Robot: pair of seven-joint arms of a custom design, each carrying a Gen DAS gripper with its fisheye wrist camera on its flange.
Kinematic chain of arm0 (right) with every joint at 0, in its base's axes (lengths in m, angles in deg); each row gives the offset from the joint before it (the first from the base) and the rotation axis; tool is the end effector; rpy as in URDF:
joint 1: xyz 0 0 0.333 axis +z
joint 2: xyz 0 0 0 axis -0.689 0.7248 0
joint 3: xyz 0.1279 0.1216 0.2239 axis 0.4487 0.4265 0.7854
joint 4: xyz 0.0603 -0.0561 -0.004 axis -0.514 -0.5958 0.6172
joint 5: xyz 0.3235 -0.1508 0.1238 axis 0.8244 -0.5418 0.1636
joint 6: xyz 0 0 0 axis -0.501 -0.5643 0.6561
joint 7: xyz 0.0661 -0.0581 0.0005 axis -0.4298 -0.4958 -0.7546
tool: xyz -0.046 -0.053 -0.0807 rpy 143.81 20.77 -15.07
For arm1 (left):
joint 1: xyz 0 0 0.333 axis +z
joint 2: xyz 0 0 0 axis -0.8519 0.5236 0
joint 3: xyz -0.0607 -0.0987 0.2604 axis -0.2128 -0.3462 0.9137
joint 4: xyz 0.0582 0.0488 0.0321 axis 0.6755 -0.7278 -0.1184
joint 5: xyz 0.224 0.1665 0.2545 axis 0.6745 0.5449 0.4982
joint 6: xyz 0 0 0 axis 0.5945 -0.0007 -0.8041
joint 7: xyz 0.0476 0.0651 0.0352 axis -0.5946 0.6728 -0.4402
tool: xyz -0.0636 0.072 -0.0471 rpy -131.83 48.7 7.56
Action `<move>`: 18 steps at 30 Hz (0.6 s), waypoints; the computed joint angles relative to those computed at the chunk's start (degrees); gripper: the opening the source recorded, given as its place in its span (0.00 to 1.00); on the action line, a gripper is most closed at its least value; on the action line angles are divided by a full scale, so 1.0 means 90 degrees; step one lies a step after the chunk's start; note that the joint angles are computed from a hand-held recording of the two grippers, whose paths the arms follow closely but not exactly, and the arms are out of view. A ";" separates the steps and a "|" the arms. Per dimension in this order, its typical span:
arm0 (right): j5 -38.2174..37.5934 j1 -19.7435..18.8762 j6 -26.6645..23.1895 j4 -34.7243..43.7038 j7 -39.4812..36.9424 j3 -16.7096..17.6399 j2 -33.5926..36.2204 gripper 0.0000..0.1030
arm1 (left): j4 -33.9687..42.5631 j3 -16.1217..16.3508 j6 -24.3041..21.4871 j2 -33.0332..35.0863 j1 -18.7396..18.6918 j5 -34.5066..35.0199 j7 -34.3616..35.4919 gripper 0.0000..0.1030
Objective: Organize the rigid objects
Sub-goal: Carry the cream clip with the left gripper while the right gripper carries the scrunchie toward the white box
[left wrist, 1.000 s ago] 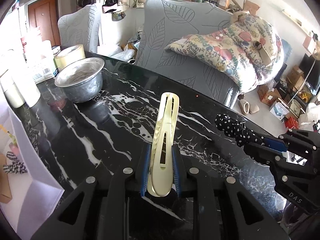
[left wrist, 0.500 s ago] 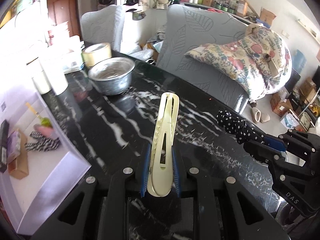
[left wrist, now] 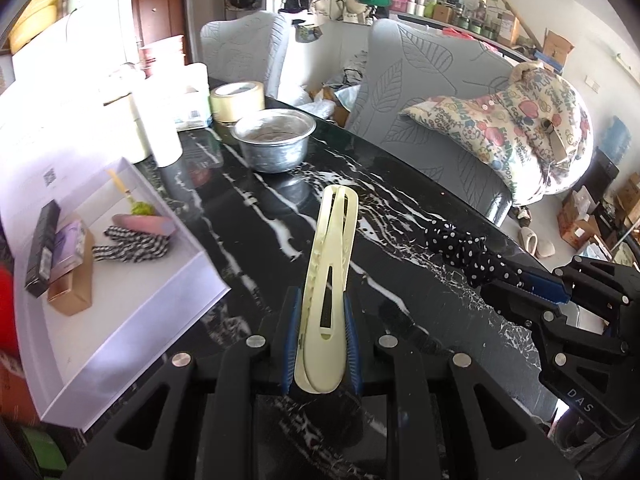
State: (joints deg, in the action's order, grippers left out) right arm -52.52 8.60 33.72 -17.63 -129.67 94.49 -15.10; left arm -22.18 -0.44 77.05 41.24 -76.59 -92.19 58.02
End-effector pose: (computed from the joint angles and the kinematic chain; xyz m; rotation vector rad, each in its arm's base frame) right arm 0.3723 0.5357 0.3933 -1.3803 2.1019 -0.8916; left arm 0.5421 -0.3505 0.4075 -0.7397 2.7549 -1.0004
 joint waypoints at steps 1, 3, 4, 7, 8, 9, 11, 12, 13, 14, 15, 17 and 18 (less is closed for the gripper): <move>-0.0023 0.0005 0.0024 0.0056 -0.0048 0.0002 0.0037 0.14 | -0.0066 -0.0002 0.0042 -0.0060 0.0023 -0.0048 0.0018 0.20; -0.0025 0.0023 0.0041 0.0164 -0.0129 0.0000 0.0102 0.14 | -0.0202 0.0010 0.0101 -0.0184 0.0064 -0.0123 0.0040 0.20; -0.0056 0.0036 0.0083 0.0227 -0.0190 -0.0009 0.0144 0.14 | -0.0271 0.0023 0.0133 -0.0244 0.0079 -0.0150 0.0034 0.20; -0.0104 0.0077 0.0190 0.0430 -0.0377 -0.0055 0.0287 0.14 | -0.0465 0.0051 0.0198 -0.0413 0.0146 -0.0267 0.0058 0.20; -0.0109 0.0098 0.0217 0.0502 -0.0436 -0.0074 0.0333 0.14 | -0.0525 0.0061 0.0201 -0.0470 0.0175 -0.0319 0.0069 0.20; -0.0119 0.0119 0.0247 0.0602 -0.0507 -0.0096 0.0399 0.14 | -0.0594 0.0084 0.0216 -0.0532 0.0195 -0.0348 0.0051 0.20; -0.0161 0.0169 0.0353 0.0745 -0.0629 -0.0144 0.0497 0.14 | -0.0753 0.0121 0.0322 -0.0660 0.0219 -0.0385 0.0019 0.20; -0.0172 0.0196 0.0389 0.0817 -0.0688 -0.0170 0.0543 0.14 | -0.0862 0.0140 0.0390 -0.0752 0.0239 -0.0419 0.0012 0.20; -0.0186 0.0219 0.0437 0.0892 -0.0759 -0.0197 0.0595 0.14 | -0.0918 0.0153 0.0412 -0.0803 0.0254 -0.0441 0.0013 0.20; -0.0196 0.0247 0.0483 0.0965 -0.0831 -0.0219 0.0639 0.14 | -0.0992 0.0165 0.0442 -0.0870 0.0275 -0.0480 0.0021 0.20; -0.0193 0.0257 0.0534 0.1034 -0.0908 -0.0247 0.0684 0.14 | -0.1074 0.0173 0.0476 -0.0946 0.0297 -0.0537 0.0048 0.20; -0.0193 0.0309 0.0609 0.1223 -0.1063 -0.0297 0.0809 0.14 | -0.1209 0.0200 0.0549 -0.1066 0.0321 -0.0605 0.0055 0.20; -0.0194 0.0338 0.0646 0.1307 -0.1136 -0.0326 0.0863 0.14 | -0.1293 0.0220 0.0590 -0.1142 0.0337 -0.0634 0.0043 0.20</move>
